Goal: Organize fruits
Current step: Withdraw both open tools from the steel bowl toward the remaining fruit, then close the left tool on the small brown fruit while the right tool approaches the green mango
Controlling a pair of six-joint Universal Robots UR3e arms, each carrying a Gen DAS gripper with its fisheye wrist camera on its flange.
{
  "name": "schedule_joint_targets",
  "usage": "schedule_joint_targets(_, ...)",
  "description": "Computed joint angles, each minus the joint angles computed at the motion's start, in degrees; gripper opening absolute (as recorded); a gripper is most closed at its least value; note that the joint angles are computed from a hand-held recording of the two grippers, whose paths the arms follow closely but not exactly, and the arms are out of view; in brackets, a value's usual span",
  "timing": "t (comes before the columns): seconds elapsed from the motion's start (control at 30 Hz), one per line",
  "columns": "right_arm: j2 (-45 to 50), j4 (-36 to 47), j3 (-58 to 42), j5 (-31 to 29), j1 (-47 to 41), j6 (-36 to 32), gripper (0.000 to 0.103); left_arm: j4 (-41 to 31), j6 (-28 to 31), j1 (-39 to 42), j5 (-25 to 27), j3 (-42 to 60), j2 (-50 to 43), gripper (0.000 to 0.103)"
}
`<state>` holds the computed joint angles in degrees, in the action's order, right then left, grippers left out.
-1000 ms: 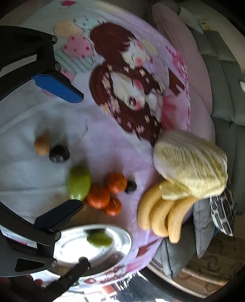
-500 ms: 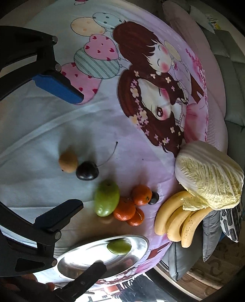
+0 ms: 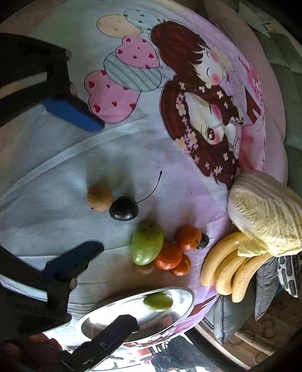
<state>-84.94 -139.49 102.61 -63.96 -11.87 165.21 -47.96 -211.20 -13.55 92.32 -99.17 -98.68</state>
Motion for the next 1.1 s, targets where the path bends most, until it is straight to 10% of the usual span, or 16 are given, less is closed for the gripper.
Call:
schedule_joint_targets(0.33,-0.6,2.6,-0.4,0.5,2.2,-2.7,0.091,0.2,1.0,0.4,-2.9,-0.1,-0.5,0.051)
schedule_joint_targets(1.1,4.5,1.0,-3.5,0.3,6.7,-1.1,0.082,4.0,3.9,3.9,-8.8,-3.3,0.5,0.026)
